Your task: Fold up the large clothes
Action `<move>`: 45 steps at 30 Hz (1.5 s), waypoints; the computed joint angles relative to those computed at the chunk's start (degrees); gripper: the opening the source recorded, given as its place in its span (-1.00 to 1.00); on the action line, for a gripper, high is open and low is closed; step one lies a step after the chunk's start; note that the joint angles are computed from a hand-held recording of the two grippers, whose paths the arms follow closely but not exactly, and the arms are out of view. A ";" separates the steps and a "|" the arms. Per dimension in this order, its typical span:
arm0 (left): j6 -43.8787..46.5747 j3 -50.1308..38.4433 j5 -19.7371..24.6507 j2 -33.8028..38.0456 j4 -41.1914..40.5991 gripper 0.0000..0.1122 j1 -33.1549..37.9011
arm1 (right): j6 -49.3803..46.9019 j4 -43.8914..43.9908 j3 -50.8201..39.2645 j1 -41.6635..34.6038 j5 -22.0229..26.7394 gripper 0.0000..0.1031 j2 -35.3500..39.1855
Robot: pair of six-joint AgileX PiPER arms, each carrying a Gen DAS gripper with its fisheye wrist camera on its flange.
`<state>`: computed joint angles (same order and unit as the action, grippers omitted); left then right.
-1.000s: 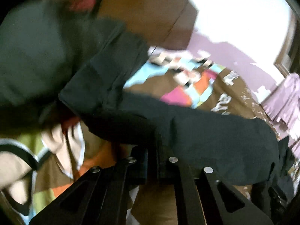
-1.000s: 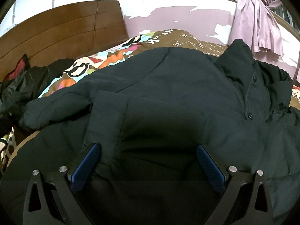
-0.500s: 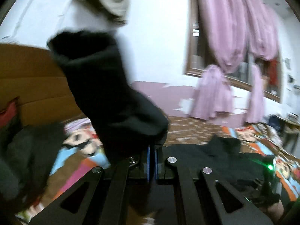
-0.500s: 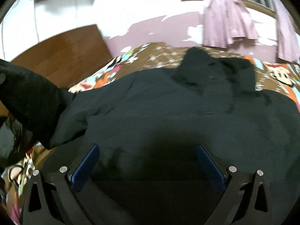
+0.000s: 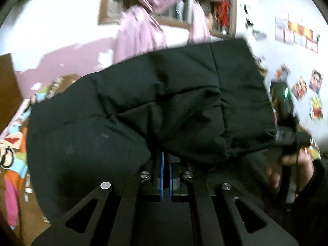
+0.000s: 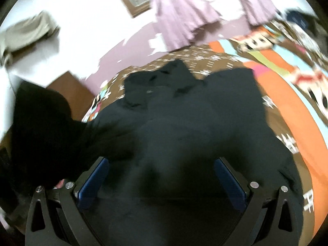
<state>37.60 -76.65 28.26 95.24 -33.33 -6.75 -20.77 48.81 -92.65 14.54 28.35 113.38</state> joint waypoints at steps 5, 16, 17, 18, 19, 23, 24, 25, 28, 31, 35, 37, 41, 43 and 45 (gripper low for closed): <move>-5.31 -6.19 4.93 8.67 4.78 -0.97 -2.43 | -10.62 15.12 7.62 -6.08 3.80 1.00 -2.90; -6.47 -4.38 9.45 10.32 4.26 -0.97 -1.42 | -5.49 10.16 5.64 -6.56 10.59 0.95 -0.56; -7.09 -4.79 9.74 10.94 4.85 -0.97 -1.49 | -4.56 8.27 5.23 -5.73 10.06 0.89 -0.54; -7.63 -4.06 9.51 10.72 5.32 -0.97 -1.83 | -4.48 7.58 4.61 -5.21 10.64 0.55 -0.04; -8.09 -3.23 9.29 10.32 5.73 -0.97 -2.09 | -2.87 6.11 3.25 -4.74 11.91 0.15 0.90; -7.64 -2.32 8.93 10.00 5.45 -0.97 -2.00 | -0.90 6.65 2.09 -4.00 13.18 -0.48 2.83; -7.69 -2.41 9.09 9.98 5.53 -0.95 -1.96 | -0.90 6.76 2.81 -3.82 12.42 -0.56 2.46; -7.32 -1.89 8.97 9.68 5.21 -0.93 -1.84 | -1.02 6.70 3.48 -3.68 11.64 -0.65 2.02; -5.87 -0.89 9.66 8.74 3.34 -0.84 -1.02 | -3.06 7.74 5.13 -3.80 10.46 -0.86 0.13; -5.38 0.71 9.68 7.04 2.40 -0.67 -0.69 | -4.58 6.04 6.91 -3.34 6.66 -0.89 -3.31; 4.17 5.98 7.04 1.97 -6.51 -0.04 0.99 | -2.21 -1.98 4.40 -2.56 2.35 -0.91 -6.30; 9.26 8.68 5.33 -0.98 -11.57 0.09 2.21 | -0.12 -5.75 2.67 -2.86 0.69 -0.91 -7.00; 8.23 9.79 2.36 -3.37 -12.15 0.09 4.47 | 6.39 -13.23 -2.27 -4.82 -0.11 -0.91 -5.33; 4.78 9.03 1.89 -3.14 -10.80 0.09 5.94 | 11.08 -16.82 -3.37 -5.26 -0.24 -0.91 -4.13; 0.69 7.29 2.34 -1.96 -9.15 0.09 7.78 | 16.19 -23.59 -5.76 -4.38 0.88 -0.87 -1.88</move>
